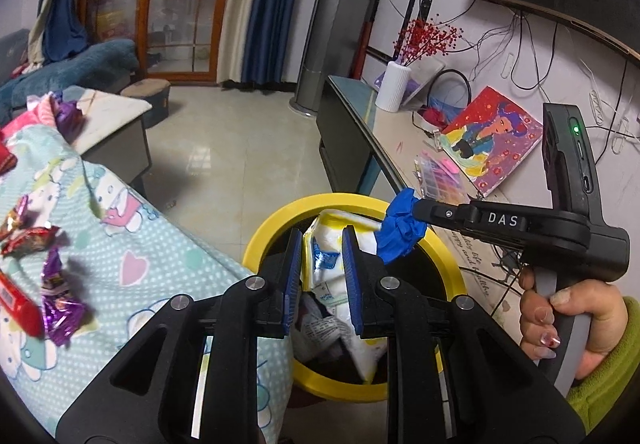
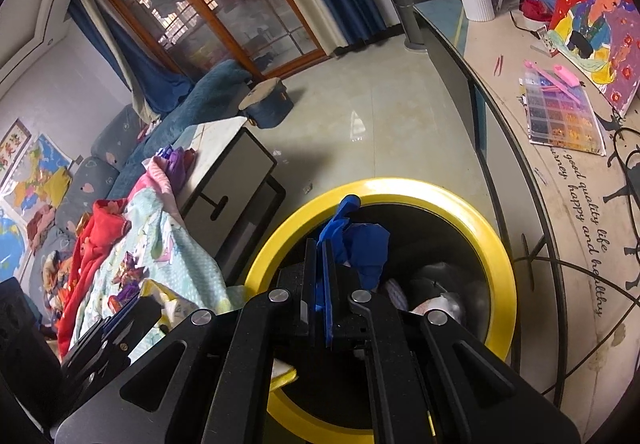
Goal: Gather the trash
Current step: 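Open both grippers over the yellow bin to drop the bags, then move both grippers back over the trash on the bed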
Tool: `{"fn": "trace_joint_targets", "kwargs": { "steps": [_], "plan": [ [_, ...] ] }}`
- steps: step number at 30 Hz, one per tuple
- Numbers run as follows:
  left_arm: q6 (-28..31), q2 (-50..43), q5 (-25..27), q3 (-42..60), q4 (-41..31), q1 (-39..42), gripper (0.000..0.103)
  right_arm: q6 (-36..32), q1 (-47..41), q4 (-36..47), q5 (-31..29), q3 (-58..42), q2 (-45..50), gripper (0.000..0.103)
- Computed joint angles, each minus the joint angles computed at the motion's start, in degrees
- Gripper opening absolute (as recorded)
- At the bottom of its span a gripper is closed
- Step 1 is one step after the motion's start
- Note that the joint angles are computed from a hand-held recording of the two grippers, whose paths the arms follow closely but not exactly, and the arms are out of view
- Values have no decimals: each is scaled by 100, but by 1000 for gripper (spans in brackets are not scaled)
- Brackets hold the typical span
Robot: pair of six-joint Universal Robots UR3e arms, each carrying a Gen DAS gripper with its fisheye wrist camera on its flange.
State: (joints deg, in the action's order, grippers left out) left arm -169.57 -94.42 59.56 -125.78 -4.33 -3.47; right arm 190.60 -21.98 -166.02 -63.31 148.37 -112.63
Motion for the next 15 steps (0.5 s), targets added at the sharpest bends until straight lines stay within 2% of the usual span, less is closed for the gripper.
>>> {"fn": "trace_joint_targets", "kwargs": {
  "steps": [1,3,4,5,6,8,13,15],
  "plan": [
    [-10,-13,-24,15,-32,3,17,11,-11,6,-14,4,22,6],
    [-39,-15,-2,3,-7,13,35,34,-55,-11,-4,38,30,27],
    [-53,16,-21,-39,4,51,43,63,-66,-50,-15,72,25,32],
    [-69,62,-59,-92,20,99,44,94,-55,-73,-54,67,35,36],
    [-67,151,-75,-147,-16,168,46,138,-11,-101,-112,64,40,38],
    [-78,308,-57,-268,16,261,61,169,21,-139,-158,53,67,41],
    [41,1047,-319,-791,-97,866,85,310,331,-407,-331,-18,131,49],
    [75,1276,-392,-923,-193,1091,88,380,543,-496,-438,-104,178,51]
  ]
}}
